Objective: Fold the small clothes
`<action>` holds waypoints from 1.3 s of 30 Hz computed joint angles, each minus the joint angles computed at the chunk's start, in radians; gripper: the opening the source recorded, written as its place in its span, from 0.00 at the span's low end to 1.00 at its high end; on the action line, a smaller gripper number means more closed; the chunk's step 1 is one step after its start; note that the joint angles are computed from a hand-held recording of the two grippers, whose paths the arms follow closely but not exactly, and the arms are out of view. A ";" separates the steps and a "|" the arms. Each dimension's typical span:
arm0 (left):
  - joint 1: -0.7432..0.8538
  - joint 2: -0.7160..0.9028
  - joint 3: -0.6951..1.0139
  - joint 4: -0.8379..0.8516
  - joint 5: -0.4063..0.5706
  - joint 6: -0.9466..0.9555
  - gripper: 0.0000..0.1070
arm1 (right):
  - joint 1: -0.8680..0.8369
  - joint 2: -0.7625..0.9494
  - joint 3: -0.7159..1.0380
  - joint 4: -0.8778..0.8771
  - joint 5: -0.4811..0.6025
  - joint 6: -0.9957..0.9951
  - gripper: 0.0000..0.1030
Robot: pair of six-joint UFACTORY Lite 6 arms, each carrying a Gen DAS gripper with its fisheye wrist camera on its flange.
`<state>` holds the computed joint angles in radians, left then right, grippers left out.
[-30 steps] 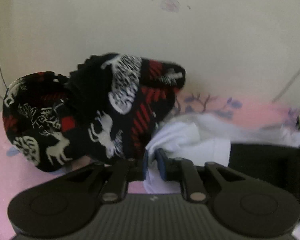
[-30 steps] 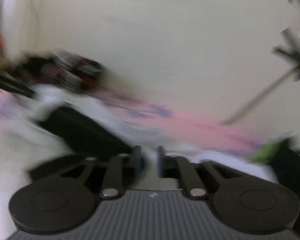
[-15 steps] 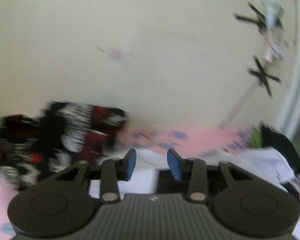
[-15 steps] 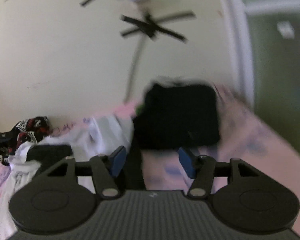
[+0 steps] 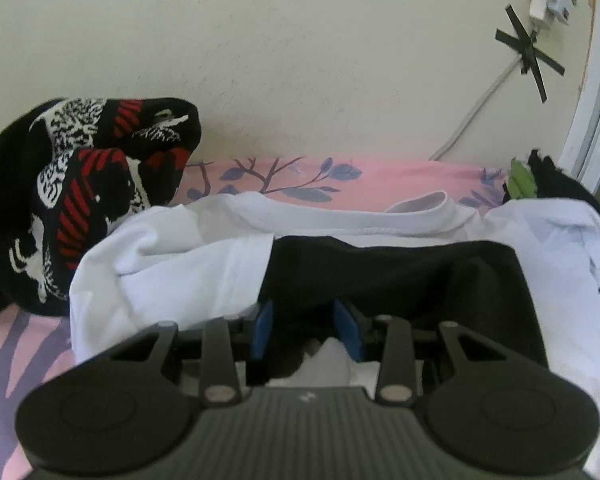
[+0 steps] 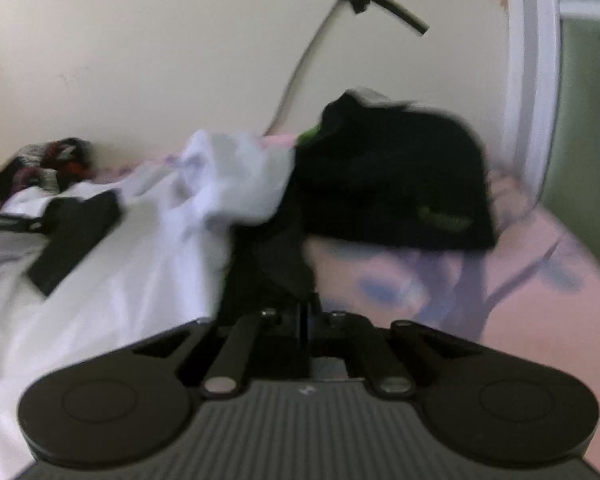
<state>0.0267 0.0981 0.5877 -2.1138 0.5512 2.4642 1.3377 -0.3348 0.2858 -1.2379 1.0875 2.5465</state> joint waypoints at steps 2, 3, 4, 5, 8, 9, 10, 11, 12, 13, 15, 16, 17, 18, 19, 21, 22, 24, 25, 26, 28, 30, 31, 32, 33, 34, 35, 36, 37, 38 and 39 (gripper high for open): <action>-0.018 -0.015 -0.017 -0.048 -0.013 0.047 0.33 | -0.036 -0.106 0.023 0.057 0.150 -0.110 0.00; -0.020 -0.010 -0.016 -0.061 -0.012 0.061 0.33 | -0.040 -0.189 0.034 0.052 0.227 -0.164 0.00; -0.019 -0.010 -0.015 -0.059 -0.010 0.057 0.33 | -0.042 -0.241 0.075 0.022 0.299 -0.237 0.00; -0.012 -0.009 -0.014 -0.048 -0.002 0.046 0.34 | -0.051 -0.251 0.137 -0.018 0.336 -0.324 0.00; 0.053 -0.040 -0.039 0.044 0.075 -0.021 0.37 | -0.104 -0.082 0.402 -0.152 0.328 -0.570 0.00; 0.084 -0.050 -0.043 0.091 0.114 -0.058 0.39 | -0.117 0.007 0.500 -0.194 0.304 -0.639 0.00; 0.120 -0.061 -0.044 0.143 0.152 -0.101 0.40 | -0.128 0.111 0.604 -0.248 0.270 -0.712 0.00; 0.154 -0.072 -0.043 0.187 0.189 -0.141 0.40 | -0.134 0.216 0.704 -0.287 0.234 -0.773 0.00; 0.197 -0.080 -0.038 0.234 0.234 -0.184 0.43 | -0.144 0.302 0.790 -0.320 0.169 -0.823 0.00; 0.240 -0.081 -0.027 0.278 0.279 -0.222 0.45 | -0.158 0.390 0.878 -0.343 0.065 -0.858 0.00; 0.328 -0.064 0.009 0.352 0.362 -0.275 0.46 | -0.173 0.575 1.064 -0.288 -0.145 -0.941 0.00; 0.360 -0.055 0.025 0.368 0.383 -0.287 0.46 | -0.174 0.675 1.158 -0.216 -0.249 -1.045 0.06; 0.389 -0.044 0.046 0.380 0.394 -0.309 0.47 | -0.169 0.745 1.211 -0.168 -0.320 -1.131 0.27; 0.418 -0.022 0.077 0.397 0.405 -0.351 0.47 | -0.145 0.803 1.228 -0.161 -0.348 -1.174 0.40; 0.438 -0.001 0.105 0.419 0.419 -0.396 0.47 | -0.117 0.829 1.213 -0.187 -0.335 -1.177 0.56; 0.459 0.050 0.158 0.455 0.438 -0.481 0.48 | -0.069 0.814 1.100 -0.250 -0.302 -1.108 0.56; 0.456 0.056 0.164 0.464 0.438 -0.497 0.48 | -0.058 0.767 1.016 -0.254 -0.297 -1.054 0.56; 0.434 0.032 0.139 0.462 0.423 -0.476 0.48 | -0.057 0.586 0.807 -0.263 -0.314 -0.913 0.56; 0.422 0.008 0.114 0.459 0.418 -0.451 0.48 | -0.060 0.481 0.703 -0.264 -0.284 -0.810 0.56; 0.408 -0.016 0.090 0.456 0.417 -0.428 0.48 | -0.077 0.377 0.606 -0.278 -0.259 -0.705 0.57; 0.377 -0.063 0.039 0.455 0.426 -0.386 0.50 | -0.136 0.167 0.441 -0.280 -0.215 -0.497 0.59; 0.328 -0.108 -0.013 0.436 0.408 -0.335 0.50 | -0.306 -0.016 0.324 -0.289 -0.323 -0.411 0.62; 0.292 -0.128 -0.038 0.412 0.382 -0.299 0.50 | -0.388 -0.054 0.298 -0.309 -0.406 -0.384 0.63; 0.254 -0.147 -0.067 0.378 0.348 -0.246 0.50 | -0.485 -0.051 0.284 -0.371 -0.510 -0.316 0.64; 0.225 -0.155 -0.089 0.342 0.322 -0.189 0.50 | -0.567 -0.027 0.278 -0.473 -0.614 -0.212 0.65; 0.192 -0.162 -0.113 0.296 0.291 -0.120 0.50 | -0.640 0.029 0.305 -0.578 -0.719 -0.108 0.68; 0.159 -0.163 -0.133 0.242 0.261 -0.046 0.50 | -0.687 0.100 0.346 -0.682 -0.794 -0.003 0.68; 0.136 -0.154 -0.143 0.201 0.241 0.011 0.50 | -0.698 0.179 0.389 -0.762 -0.828 0.082 0.67; 0.113 -0.141 -0.147 0.165 0.220 0.059 0.50 | -0.693 0.263 0.432 -0.825 -0.834 0.126 0.55; 0.091 -0.124 -0.143 0.136 0.195 0.094 0.50 | -0.695 0.329 0.474 -0.859 -0.847 0.128 0.23; 0.078 -0.123 -0.140 0.134 0.176 0.095 0.50 | -0.670 0.381 0.499 -0.852 -0.818 0.088 0.12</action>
